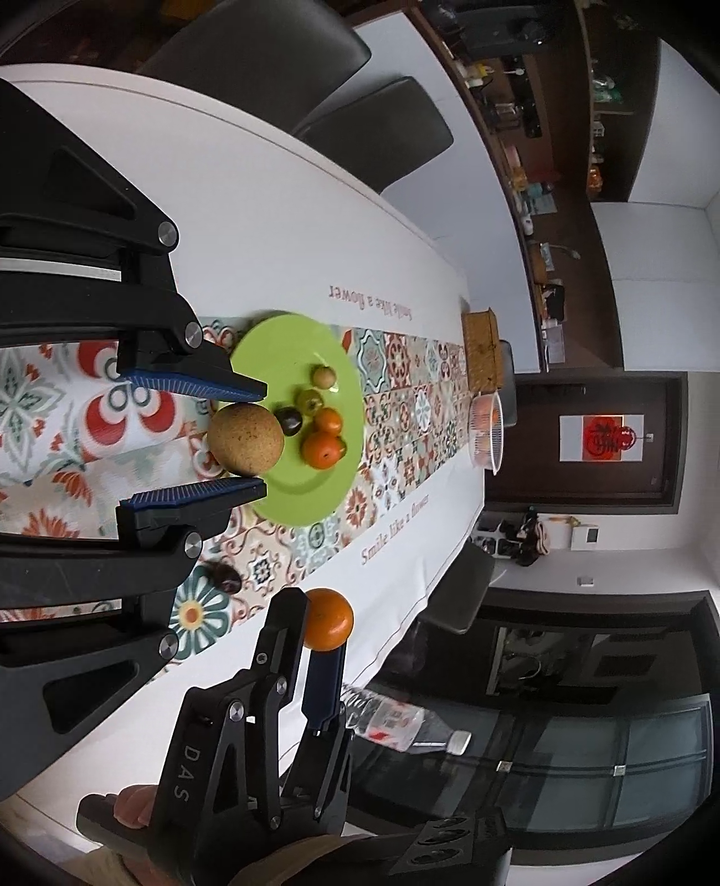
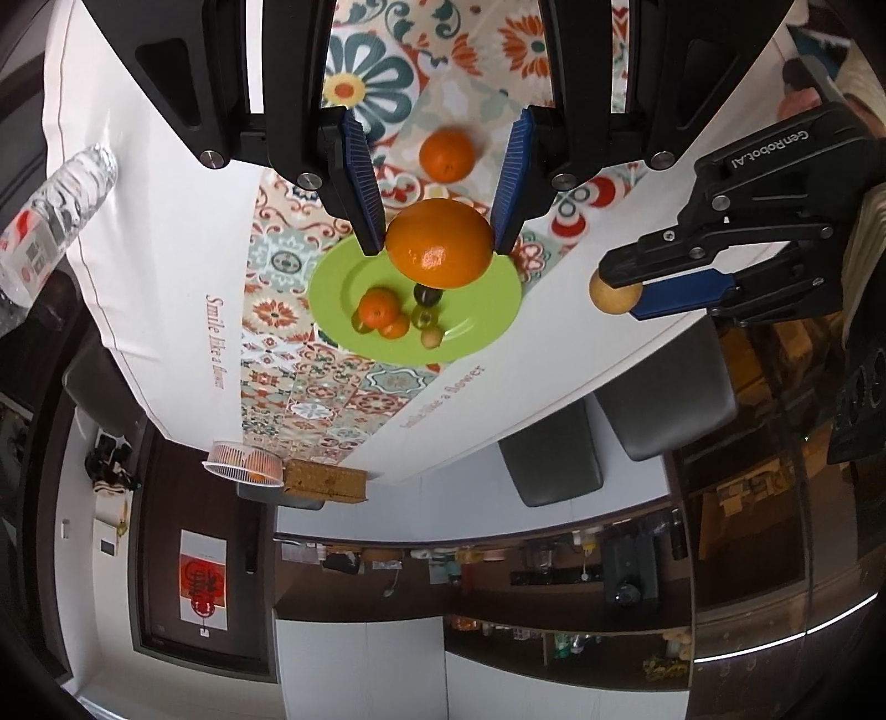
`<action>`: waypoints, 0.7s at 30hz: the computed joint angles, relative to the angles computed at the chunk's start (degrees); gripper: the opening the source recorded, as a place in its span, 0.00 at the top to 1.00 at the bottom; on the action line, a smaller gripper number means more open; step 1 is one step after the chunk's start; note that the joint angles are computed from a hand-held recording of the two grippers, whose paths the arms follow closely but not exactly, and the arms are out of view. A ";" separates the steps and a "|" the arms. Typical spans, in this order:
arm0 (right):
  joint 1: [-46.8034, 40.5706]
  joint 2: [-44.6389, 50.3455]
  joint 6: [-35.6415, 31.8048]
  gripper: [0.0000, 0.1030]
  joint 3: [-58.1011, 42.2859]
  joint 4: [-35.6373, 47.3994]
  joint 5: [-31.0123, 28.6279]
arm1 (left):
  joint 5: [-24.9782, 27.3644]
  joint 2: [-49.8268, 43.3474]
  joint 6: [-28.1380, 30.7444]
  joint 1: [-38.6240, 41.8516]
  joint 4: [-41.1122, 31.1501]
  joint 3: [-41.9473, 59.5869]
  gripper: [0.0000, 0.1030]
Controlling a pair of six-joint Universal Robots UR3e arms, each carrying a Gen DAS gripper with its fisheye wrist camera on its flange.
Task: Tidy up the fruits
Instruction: 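Lift both held fruits and carry them toward the green plate, then lower the tan fruit and orange onto the plate and open both tools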
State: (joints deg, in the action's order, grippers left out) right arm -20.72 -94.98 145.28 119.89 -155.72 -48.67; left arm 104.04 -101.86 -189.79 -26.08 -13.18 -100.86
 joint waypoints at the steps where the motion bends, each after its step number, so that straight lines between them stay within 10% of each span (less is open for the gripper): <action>1: 0.45 0.83 0.41 0.61 -1.00 -0.08 -0.32 | -0.14 -0.29 0.14 0.37 -0.35 0.65 0.73; 21: 10.46 24.79 7.02 0.61 -29.03 6.25 -10.14 | -9.36 -11.84 2.57 10.33 -7.52 14.77 0.73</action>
